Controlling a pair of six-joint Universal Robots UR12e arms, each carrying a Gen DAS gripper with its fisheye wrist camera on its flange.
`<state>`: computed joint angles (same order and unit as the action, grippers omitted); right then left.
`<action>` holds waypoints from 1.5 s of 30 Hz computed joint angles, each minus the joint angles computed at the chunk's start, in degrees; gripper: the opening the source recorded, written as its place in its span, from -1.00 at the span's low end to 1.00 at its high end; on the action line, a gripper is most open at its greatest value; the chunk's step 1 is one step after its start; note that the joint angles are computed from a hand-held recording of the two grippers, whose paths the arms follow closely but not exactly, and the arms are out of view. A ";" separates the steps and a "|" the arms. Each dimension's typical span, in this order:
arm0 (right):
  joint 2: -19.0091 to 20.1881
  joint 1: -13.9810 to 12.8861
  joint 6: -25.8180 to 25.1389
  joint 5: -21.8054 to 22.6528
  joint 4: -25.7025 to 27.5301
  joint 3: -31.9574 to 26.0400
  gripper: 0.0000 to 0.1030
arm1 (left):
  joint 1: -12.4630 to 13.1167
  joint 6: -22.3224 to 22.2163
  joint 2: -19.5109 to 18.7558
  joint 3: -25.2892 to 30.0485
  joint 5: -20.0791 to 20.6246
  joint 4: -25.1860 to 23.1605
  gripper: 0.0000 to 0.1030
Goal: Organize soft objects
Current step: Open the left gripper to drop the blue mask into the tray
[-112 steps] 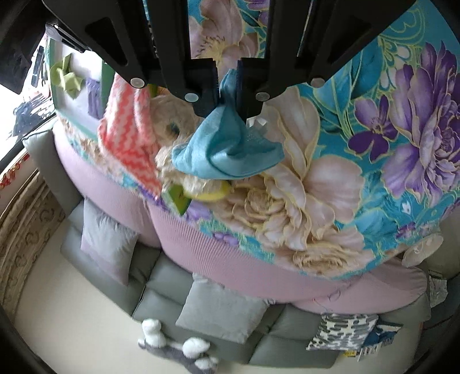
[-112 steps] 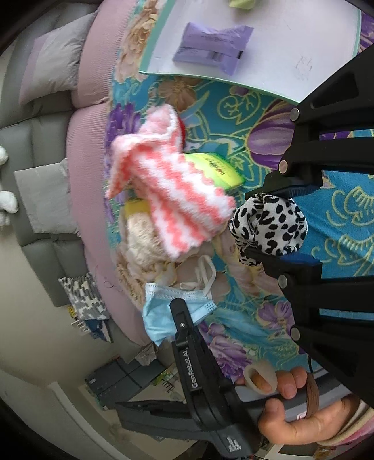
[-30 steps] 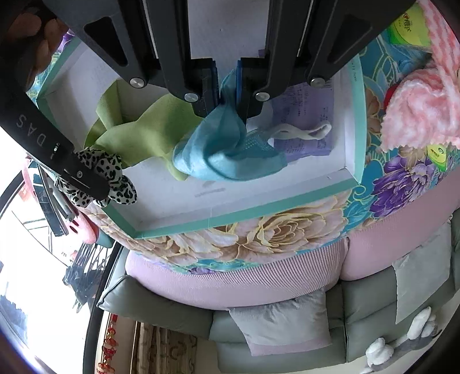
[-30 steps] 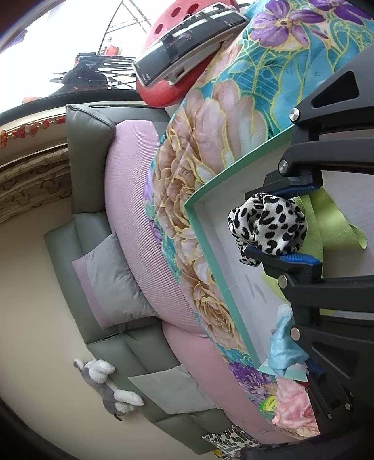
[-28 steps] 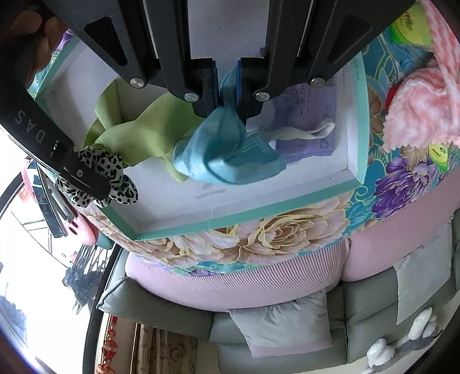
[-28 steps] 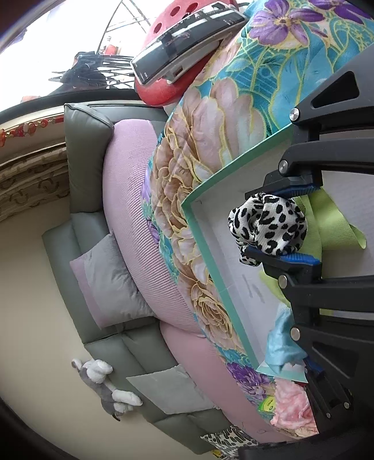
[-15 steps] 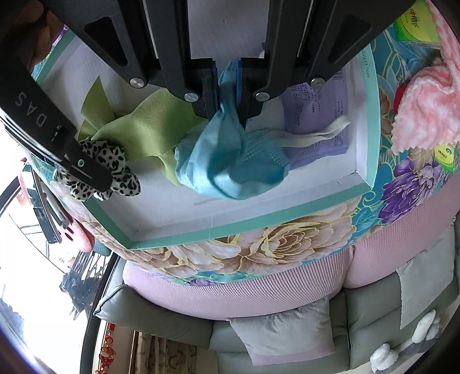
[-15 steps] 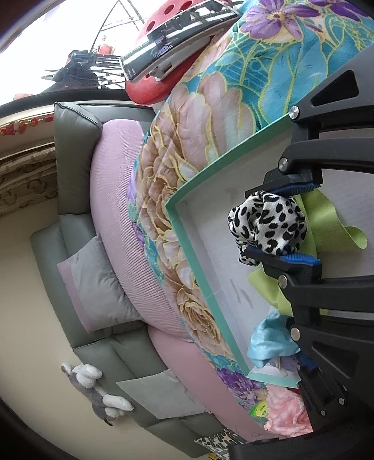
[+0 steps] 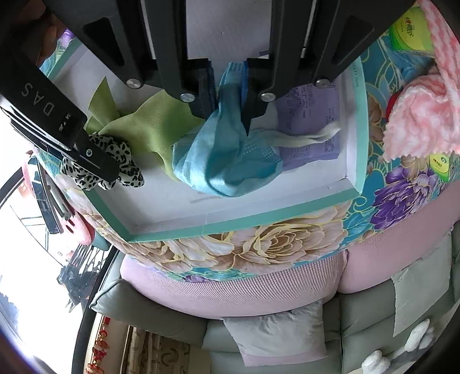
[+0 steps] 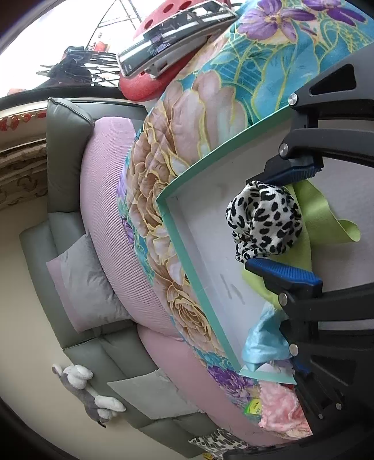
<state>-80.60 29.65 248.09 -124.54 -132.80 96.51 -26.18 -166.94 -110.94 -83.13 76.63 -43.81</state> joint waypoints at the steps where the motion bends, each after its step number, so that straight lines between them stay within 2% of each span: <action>1: -0.04 0.06 0.15 -0.15 0.31 -0.13 0.14 | 0.07 -0.22 0.10 -0.01 0.04 0.04 -0.60; 6: -0.47 0.63 0.02 -1.90 0.55 -0.55 0.29 | 0.71 -1.33 1.16 -0.47 -1.20 1.41 -0.41; 15: -0.90 1.56 -1.30 -4.14 0.76 -1.47 0.30 | 2.04 -4.89 2.88 -1.30 -0.71 3.69 -0.36; 22: -0.78 1.30 -1.38 -2.63 1.41 -1.51 0.29 | 2.94 -7.86 3.39 -1.86 0.83 4.10 -0.25; 24: -0.75 1.25 -1.36 -2.52 1.61 -1.55 0.30 | 3.06 -8.70 3.42 -1.99 1.17 4.17 -0.12; 31: -0.12 1.02 -2.49 -1.11 4.15 -2.52 0.58 | 3.08 -10.51 3.09 -2.03 3.77 3.97 0.17; 35: 0.14 0.96 -3.27 -0.75 4.53 -2.80 0.76 | 3.10 -11.71 2.93 -2.05 5.53 3.97 0.41; 38: 0.19 0.89 -3.39 -0.32 4.59 -2.83 0.81 | 3.04 -12.65 2.79 -2.09 7.43 4.06 0.46; 39: 0.24 0.87 -3.47 -0.18 4.85 -2.93 0.82 | 3.05 -13.00 2.74 -2.08 7.95 4.06 0.60; 41: 0.39 0.87 -3.84 -0.12 5.26 -3.14 0.98 | 3.08 -13.85 2.69 -2.22 8.91 4.42 0.85; 45: 0.60 1.03 -4.22 -0.50 5.42 -3.47 0.99 | 3.19 -14.95 2.76 -2.37 9.67 4.79 0.85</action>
<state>-80.00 30.67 243.88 -125.04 -127.38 93.05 -22.99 -181.89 -108.17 -85.50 86.30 -39.02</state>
